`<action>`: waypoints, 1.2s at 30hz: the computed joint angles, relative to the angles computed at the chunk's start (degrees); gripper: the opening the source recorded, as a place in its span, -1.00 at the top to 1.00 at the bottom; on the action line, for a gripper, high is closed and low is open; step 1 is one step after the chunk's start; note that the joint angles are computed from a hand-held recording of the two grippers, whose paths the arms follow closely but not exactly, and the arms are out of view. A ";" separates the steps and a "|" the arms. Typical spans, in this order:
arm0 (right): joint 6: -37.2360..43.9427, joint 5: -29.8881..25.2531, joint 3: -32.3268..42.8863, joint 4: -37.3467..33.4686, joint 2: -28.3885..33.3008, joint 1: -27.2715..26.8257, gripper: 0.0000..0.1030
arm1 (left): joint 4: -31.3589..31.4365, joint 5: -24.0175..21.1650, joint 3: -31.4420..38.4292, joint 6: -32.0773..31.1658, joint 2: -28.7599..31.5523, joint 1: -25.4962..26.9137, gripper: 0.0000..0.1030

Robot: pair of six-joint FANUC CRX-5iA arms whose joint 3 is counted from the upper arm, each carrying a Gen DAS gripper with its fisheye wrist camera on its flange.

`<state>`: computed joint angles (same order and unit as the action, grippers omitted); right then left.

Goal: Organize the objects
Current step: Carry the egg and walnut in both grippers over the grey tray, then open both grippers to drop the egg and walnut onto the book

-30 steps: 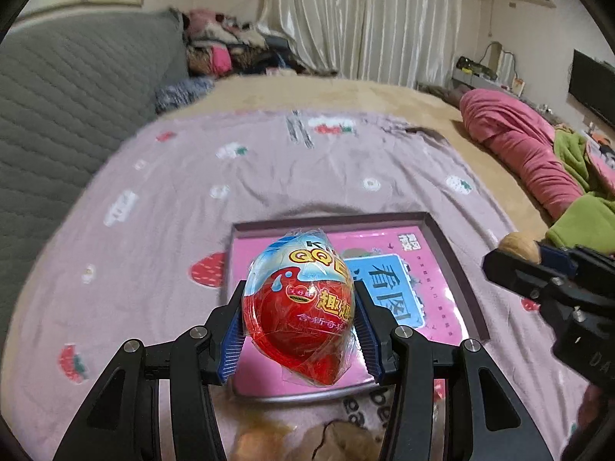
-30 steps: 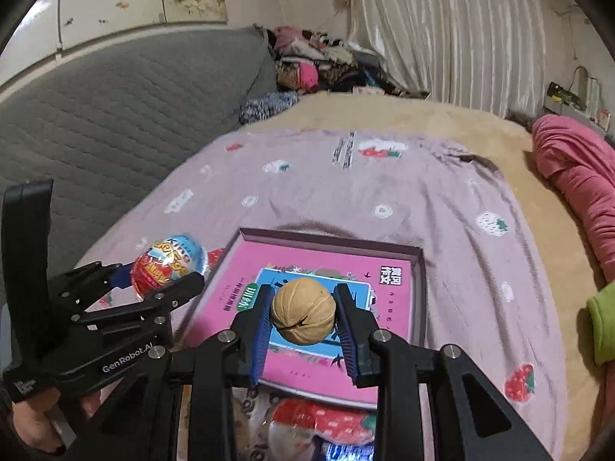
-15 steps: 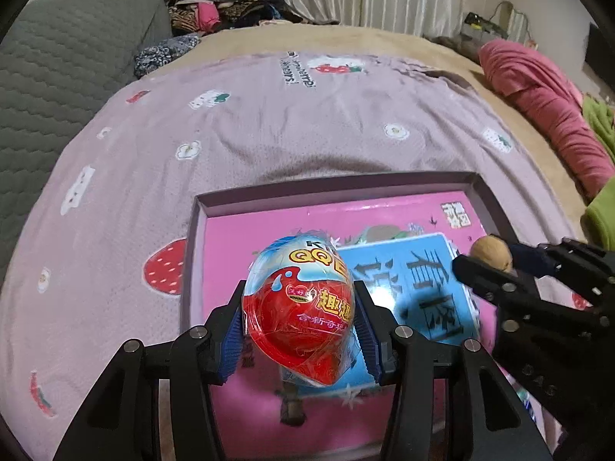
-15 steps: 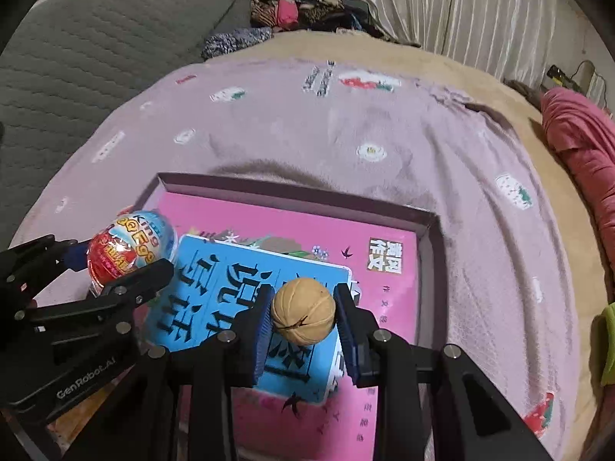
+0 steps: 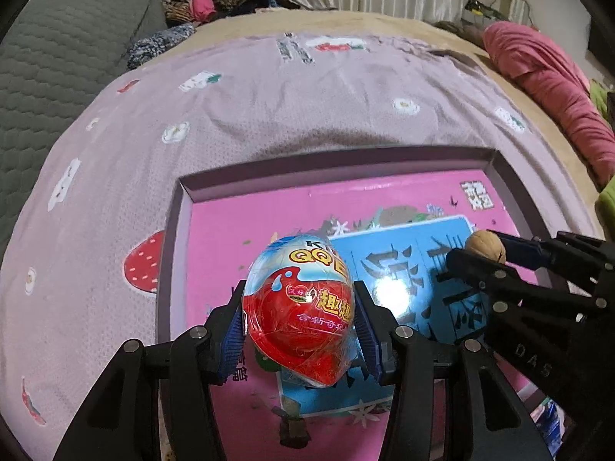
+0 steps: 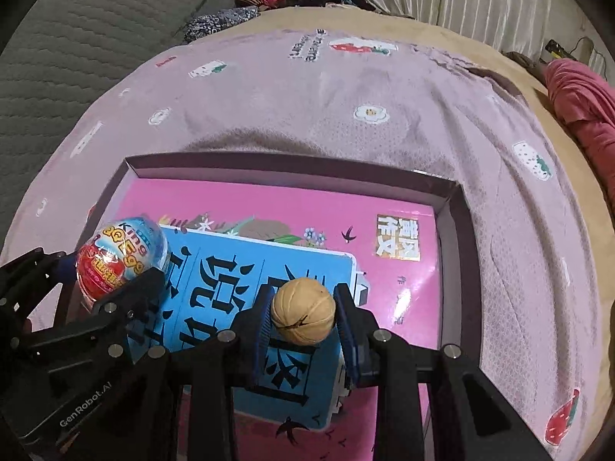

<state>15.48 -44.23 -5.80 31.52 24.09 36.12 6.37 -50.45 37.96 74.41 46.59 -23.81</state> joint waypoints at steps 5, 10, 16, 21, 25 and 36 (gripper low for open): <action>0.03 0.21 0.08 -0.92 0.25 -0.45 0.37 | -0.41 -0.20 0.09 -0.06 0.22 -0.10 -0.02; 0.20 0.51 0.23 -1.75 0.44 -0.59 0.33 | -1.83 -3.46 2.63 0.96 1.74 -0.23 -0.25; -1.97 0.86 -1.39 -0.40 -1.30 -0.27 -0.06 | -1.08 -3.02 1.11 1.09 0.38 0.42 -0.44; -1.85 0.19 -2.84 -0.74 -4.00 1.01 -0.23 | -2.75 -1.57 -2.03 1.42 -2.96 0.55 -0.59; -5.48 -0.92 -5.45 2.29 -7.05 2.80 -0.49 | -3.14 -0.42 -6.26 1.57 -6.62 1.02 -0.61; -14.62 -8.19 -10.70 10.59 -16.32 11.63 -0.75 | -4.18 2.03 -18.68 3.11 -19.25 1.62 -0.63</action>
<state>0.86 -52.42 -16.51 42.11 7.77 47.75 2.19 -48.43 19.28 77.53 27.33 -22.19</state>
